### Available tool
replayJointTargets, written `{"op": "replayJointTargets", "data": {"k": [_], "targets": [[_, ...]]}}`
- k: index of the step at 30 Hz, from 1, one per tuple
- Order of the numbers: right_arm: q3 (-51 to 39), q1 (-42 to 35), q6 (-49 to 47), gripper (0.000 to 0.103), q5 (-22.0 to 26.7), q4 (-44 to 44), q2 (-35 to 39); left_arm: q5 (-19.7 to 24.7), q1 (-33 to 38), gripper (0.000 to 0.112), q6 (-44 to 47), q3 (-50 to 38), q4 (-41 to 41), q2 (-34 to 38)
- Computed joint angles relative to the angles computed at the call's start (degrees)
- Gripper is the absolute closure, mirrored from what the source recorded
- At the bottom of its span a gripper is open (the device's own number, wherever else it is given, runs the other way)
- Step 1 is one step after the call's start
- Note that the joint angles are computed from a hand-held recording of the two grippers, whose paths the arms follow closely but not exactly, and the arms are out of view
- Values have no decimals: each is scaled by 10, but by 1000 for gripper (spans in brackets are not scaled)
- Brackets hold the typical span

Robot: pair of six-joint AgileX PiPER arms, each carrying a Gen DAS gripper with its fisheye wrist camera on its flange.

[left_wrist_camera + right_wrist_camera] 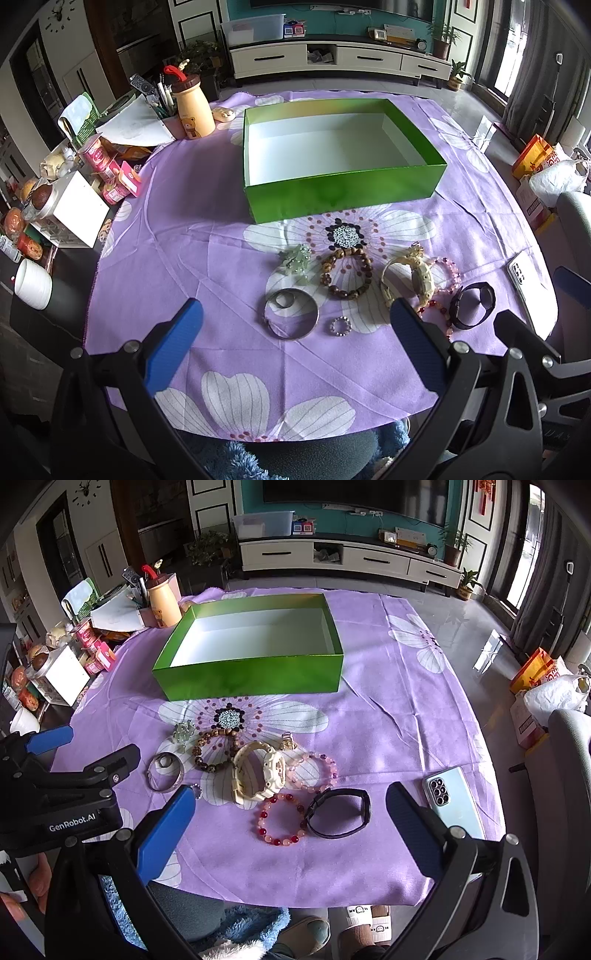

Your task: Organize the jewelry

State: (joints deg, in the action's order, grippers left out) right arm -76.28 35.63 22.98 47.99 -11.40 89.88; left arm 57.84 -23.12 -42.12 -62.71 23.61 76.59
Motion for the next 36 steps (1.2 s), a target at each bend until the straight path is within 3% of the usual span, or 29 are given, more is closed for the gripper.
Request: {"op": "replayJointTargets", "data": {"k": [36], "targets": [[3,-2,3,2,-1,-3,-3,-1,-8,12,-14,3,15,1]]}}
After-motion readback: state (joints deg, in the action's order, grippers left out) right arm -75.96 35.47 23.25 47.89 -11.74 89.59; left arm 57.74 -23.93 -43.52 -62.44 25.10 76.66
